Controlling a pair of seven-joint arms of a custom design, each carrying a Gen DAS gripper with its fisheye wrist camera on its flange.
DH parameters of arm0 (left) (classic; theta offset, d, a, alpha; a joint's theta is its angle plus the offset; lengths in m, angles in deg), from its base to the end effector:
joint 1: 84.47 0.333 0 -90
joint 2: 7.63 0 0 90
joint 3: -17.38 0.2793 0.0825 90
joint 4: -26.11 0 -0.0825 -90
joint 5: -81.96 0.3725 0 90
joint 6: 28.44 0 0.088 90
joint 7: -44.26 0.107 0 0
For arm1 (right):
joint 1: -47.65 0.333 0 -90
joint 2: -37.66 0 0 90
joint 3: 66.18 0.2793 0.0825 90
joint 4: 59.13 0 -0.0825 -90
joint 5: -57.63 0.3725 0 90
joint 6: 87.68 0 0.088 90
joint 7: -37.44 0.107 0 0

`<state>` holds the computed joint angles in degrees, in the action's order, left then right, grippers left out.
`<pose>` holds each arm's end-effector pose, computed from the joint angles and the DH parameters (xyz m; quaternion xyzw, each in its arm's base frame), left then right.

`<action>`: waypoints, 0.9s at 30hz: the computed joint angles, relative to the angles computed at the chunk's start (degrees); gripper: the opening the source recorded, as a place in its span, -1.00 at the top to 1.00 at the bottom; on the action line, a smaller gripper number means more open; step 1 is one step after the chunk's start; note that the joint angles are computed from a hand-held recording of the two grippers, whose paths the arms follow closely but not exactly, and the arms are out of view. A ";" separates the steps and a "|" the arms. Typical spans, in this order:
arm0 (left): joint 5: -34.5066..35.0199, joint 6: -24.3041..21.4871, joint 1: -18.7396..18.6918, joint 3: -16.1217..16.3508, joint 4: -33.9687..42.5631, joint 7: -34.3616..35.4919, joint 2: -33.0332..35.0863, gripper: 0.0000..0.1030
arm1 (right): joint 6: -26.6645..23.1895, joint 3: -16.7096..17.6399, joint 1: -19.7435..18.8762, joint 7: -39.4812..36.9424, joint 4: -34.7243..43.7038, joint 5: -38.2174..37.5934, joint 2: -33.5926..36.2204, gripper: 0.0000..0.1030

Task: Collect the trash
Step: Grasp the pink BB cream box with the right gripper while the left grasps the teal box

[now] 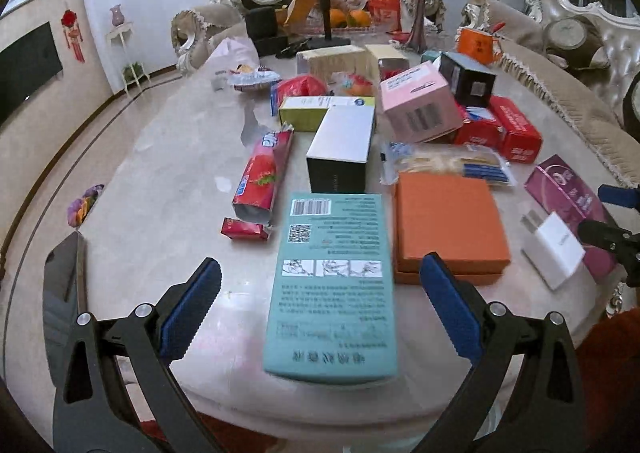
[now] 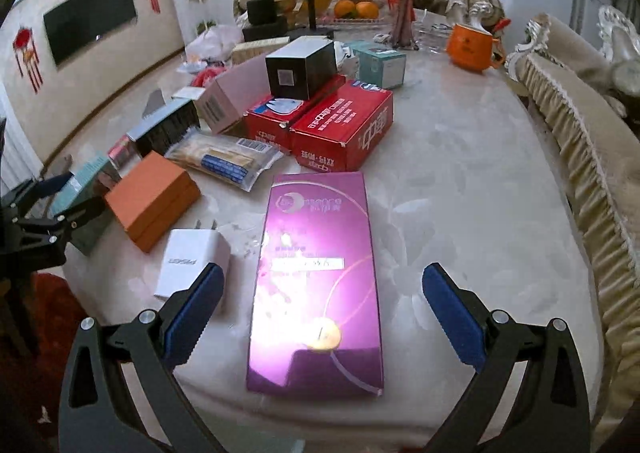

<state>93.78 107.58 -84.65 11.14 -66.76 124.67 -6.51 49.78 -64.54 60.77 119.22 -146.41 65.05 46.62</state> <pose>0.5988 -0.0644 0.6467 -0.6449 0.6695 -0.2294 0.2885 0.6199 0.1628 0.6152 -0.7620 0.5407 -0.1892 0.3019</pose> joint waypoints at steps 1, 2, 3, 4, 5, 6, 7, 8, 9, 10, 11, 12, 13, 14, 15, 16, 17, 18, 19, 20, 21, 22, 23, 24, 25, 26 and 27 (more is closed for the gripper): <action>-0.84 0.28 0.12 0.07 0.13 0.52 0.26 -0.88 | -0.17 -0.09 0.08 -0.03 0.36 -0.72 0.27 -0.84; -1.70 0.36 0.23 0.11 0.27 1.28 0.41 -0.88 | -0.30 -0.23 0.28 0.24 0.93 -1.86 0.79 -0.81; -2.15 0.33 0.28 0.11 0.60 1.80 0.72 -0.87 | -0.24 -0.29 0.32 0.16 1.34 -2.30 1.23 -0.75; -2.52 0.32 0.36 0.12 0.83 2.25 0.93 -0.85 | -0.47 -0.33 0.20 -0.01 1.72 -2.19 1.60 -0.60; -3.23 0.42 0.44 0.11 0.89 2.79 1.02 -0.78 | -0.91 -0.40 0.12 0.04 2.30 -2.12 2.08 -0.48; -4.46 0.56 0.55 0.09 0.78 3.72 0.94 -0.74 | -1.36 -0.47 0.07 0.18 2.96 -2.16 2.58 -0.47; -6.55 0.48 0.70 0.07 1.04 5.24 1.11 -0.61 | -2.06 -0.52 0.04 0.29 3.71 -2.17 3.20 -0.47; -8.75 0.49 0.91 0.07 1.13 6.91 1.13 -0.41 | -2.49 -0.52 -0.02 0.11 4.08 -2.04 3.58 -0.47; -11.25 0.41 1.09 0.03 1.14 8.68 1.12 -0.25 | -1.62 -0.54 0.10 -0.02 3.34 -2.35 3.23 -0.45; -13.11 -0.63 1.20 0.00 1.63 10.02 1.43 0.09 | -1.61 -0.39 -0.03 -0.58 3.07 -1.72 3.01 -0.31; -12.84 -0.38 1.15 -0.02 1.62 10.06 1.61 0.09 | -1.29 -0.34 0.01 -0.88 2.65 -1.67 2.66 -0.06; -12.50 0.01 1.10 -0.06 1.49 10.31 1.67 0.09 | -1.34 -0.40 0.14 -0.60 2.56 -2.00 2.47 -0.06; -12.27 0.16 1.07 -0.07 1.40 10.36 1.65 0.09 | -1.58 -0.51 0.32 0.03 2.74 -2.53 2.54 -0.06; -12.23 0.24 1.05 -0.08 1.46 10.11 1.74 0.09 | -1.59 -0.53 0.37 0.37 2.77 -2.64 2.55 -0.06; -12.59 0.42 1.12 -0.04 1.49 10.01 1.84 0.09 | -1.37 -0.56 0.39 0.74 2.65 -2.70 2.55 -0.06; -13.20 0.59 1.22 -0.01 1.57 10.04 1.97 0.10 | -0.98 -0.66 0.44 1.41 2.37 -2.87 2.44 -0.06; -13.58 0.55 1.35 0.06 1.55 9.80 1.92 0.10 | -0.69 -0.70 0.35 2.00 2.11 -2.60 2.28 -0.06; -14.11 0.37 1.48 0.12 1.66 9.64 1.93 0.10 | -0.60 -0.67 0.15 2.25 2.14 -2.04 2.25 -0.05; -15.87 0.48 1.77 0.19 1.37 10.43 1.59 0.10 | -0.37 -0.58 -0.20 2.20 1.89 -0.85 1.96 -0.06; -16.80 0.59 1.94 0.25 1.19 10.92 1.36 0.10 | -0.23 -0.48 -0.49 1.91 1.57 0.09 1.51 -0.06; -16.99 0.61 2.02 0.31 0.97 11.00 1.02 0.10 | 0.23 -0.54 -0.56 2.16 1.06 0.17 0.92 -0.06; -16.72 0.79 2.07 0.41 0.43 10.91 0.33 0.10 | 0.64 -0.58 -0.58 2.47 0.66 0.11 0.42 -0.06; -16.46 1.22 2.10 0.52 -0.40 10.66 -0.63 0.10 | 1.19 -0.58 -0.72 2.76 -0.29 0.57 -0.67 -0.06; -16.84 1.86 2.14 0.68 -1.71 10.97 -2.10 0.10 | 1.51 -0.46 -0.99 2.47 -1.06 1.67 -1.63 -0.06; -18.60 2.52 2.13 0.96 -3.74 12.43 -4.50 0.10 | 2.11 -0.21 -1.39 1.49 -2.88 3.93 -3.68 -0.06; -20.79 2.92 1.85 1.40 -5.75 14.57 -6.92 0.10 | 2.59 0.01 -1.68 0.00 -5.00 6.35 -5.98 -0.06; -22.90 3.06 1.28 1.93 -7.80 16.92 -9.46 0.10 | 3.03 0.20 -1.88 -2.25 -8.62 9.97 -9.67 -0.06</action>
<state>70.88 110.65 -83.37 13.07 -74.57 141.58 -15.97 52.81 -64.34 58.89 116.97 -155.03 75.03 36.94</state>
